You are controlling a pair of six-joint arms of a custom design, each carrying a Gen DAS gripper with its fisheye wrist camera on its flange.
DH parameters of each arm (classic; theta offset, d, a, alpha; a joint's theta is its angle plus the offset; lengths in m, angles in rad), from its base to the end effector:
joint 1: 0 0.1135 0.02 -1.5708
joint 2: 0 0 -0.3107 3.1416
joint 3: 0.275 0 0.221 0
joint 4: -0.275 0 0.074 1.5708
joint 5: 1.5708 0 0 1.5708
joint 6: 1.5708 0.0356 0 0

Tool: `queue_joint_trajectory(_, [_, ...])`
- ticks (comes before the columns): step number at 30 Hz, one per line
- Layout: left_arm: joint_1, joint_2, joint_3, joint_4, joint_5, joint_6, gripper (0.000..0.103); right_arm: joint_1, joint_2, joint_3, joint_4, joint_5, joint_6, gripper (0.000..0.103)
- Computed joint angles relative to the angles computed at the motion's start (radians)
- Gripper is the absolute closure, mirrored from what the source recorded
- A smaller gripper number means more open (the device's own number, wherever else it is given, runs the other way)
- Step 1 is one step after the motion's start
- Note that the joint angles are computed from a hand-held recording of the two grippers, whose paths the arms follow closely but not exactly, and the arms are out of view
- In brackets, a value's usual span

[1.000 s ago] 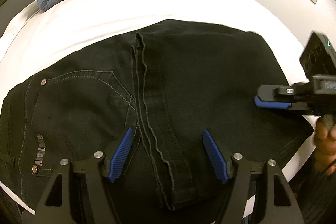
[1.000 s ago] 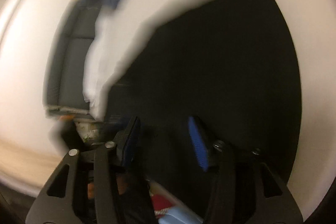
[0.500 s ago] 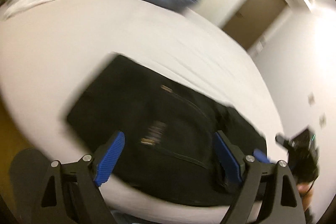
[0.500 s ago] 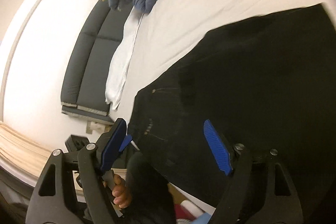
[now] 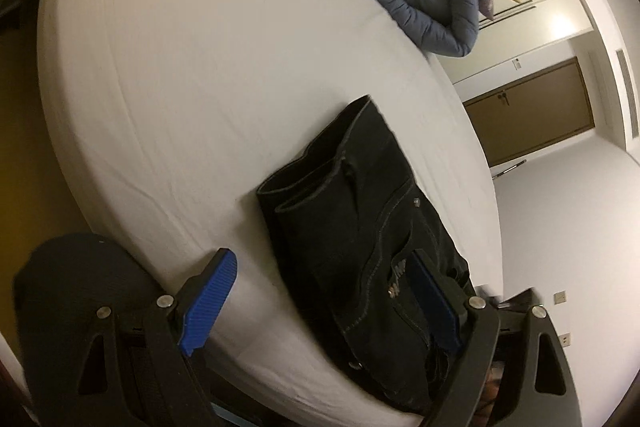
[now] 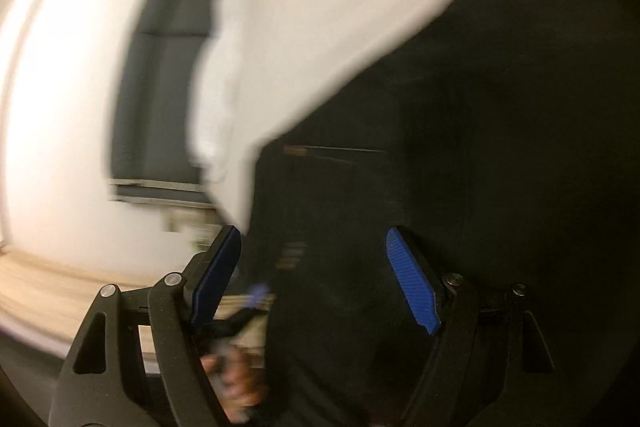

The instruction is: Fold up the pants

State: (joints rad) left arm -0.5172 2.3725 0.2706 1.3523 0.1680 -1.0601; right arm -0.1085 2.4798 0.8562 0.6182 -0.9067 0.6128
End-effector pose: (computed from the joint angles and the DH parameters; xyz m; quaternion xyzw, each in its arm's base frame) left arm 0.2292 -0.1373 0.0415 -0.2127 0.8892 -0.3364 0.2258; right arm 0.3661 -0.0117 0.0079 0.1903 0.8509 0.4699 0.1379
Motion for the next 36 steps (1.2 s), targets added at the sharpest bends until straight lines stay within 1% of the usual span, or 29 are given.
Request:
queue_joint_trajectory(1, [0.02,0.015,-0.004,0.019,0.019,0.014,0.011,0.0,0.023,0.015,0.006,0.002,0.015,0.041])
queue_joint_trajectory(2, [0.016,0.021,-0.006,0.03,0.02,0.012,0.01,-0.002,0.039,0.015,0.049,-0.003,0.049,0.042])
queue_joint_trajectory(4, [0.013,0.016,0.02,0.003,0.026,0.0,0.005,0.003,0.04,0.023,0.057,-0.005,0.082,0.041])
queue_joint_trajectory(5, [0.016,0.023,0.027,0.008,0.033,-0.006,0.004,0.012,0.036,0.028,0.047,0.008,0.076,0.041])
queue_joint_trajectory(7, [0.01,0.016,0.058,-0.032,0.032,-0.011,0.004,0.028,0.031,0.025,0.057,0.028,0.071,0.04])
queue_joint_trajectory(9, [0.019,0.028,0.057,-0.006,0.045,-0.024,0.005,0.038,0.033,0.016,0.091,0.041,0.093,0.04])
queue_joint_trajectory(10, [0.024,0.036,0.055,0.011,0.052,-0.032,0.011,0.04,0.033,0.012,0.104,0.044,0.102,0.04])
queue_joint_trajectory(11, [0.031,0.037,0.071,-0.005,0.06,-0.033,0.015,0.037,0.031,0.0,0.113,0.043,0.101,0.04])
queue_joint_trajectory(12, [0.04,0.042,0.076,-0.006,0.072,-0.035,0.027,0.011,0.02,-0.033,0.109,0.028,0.065,0.04])
queue_joint_trajectory(13, [0.05,0.05,0.086,-0.001,0.09,-0.039,0.044,0.008,0.017,-0.034,0.098,0.028,0.058,0.04])
queue_joint_trajectory(14, [0.061,0.058,0.097,-0.009,0.115,-0.044,0.05,0.008,0.01,-0.031,0.078,0.032,0.053,0.04])
queue_joint_trajectory(15, [0.072,0.065,0.109,-0.019,0.136,-0.05,0.064,0.011,0.002,-0.026,0.054,0.039,0.053,0.04])
queue_joint_trajectory(16, [0.086,0.084,0.114,-0.001,0.161,-0.065,0.071,0.017,-0.002,-0.02,0.04,0.047,0.058,0.04])
queue_joint_trajectory(17, [0.094,0.097,0.116,0.019,0.178,-0.077,0.073,0.023,-0.007,-0.014,0.023,0.055,0.062,0.04])
queue_joint_trajectory(19, [0.097,0.089,0.107,0.027,0.178,-0.073,0.079,0.028,-0.008,0.0,-0.003,0.067,0.061,0.04])
queue_joint_trajectory(22, [0.068,0.036,0.086,0.013,0.13,-0.053,0.083,0.037,-0.002,0.002,0.011,0.083,0.079,0.04])
queue_joint_trajectory(25, [0.028,-0.048,0.089,-0.055,0.068,-0.018,0.084,0.022,-0.013,-0.033,0.029,0.095,0.055,0.04])
queue_joint_trajectory(29, [-0.036,-0.176,0.14,-0.21,-0.014,0.043,0.085,0.027,-0.017,-0.068,0.081,0.124,0.05,0.039])
queue_joint_trajectory(32, [-0.083,-0.255,0.187,-0.315,-0.064,0.081,0.085,0.022,-0.007,-0.083,0.126,0.12,0.063,0.04])
queue_joint_trajectory(34, [-0.138,-0.327,0.244,-0.433,-0.123,0.135,0.086,0.001,-0.02,-0.079,0.096,0.084,0.057,0.039])
queue_joint_trajectory(35, [-0.179,-0.365,0.291,-0.513,-0.158,0.173,0.086,-0.017,-0.032,-0.087,0.086,0.063,0.062,0.039])
queue_joint_trajectory(36, [-0.21,-0.381,0.327,-0.56,-0.18,0.2,0.086,-0.042,-0.047,-0.112,0.113,0.045,0.082,0.039])
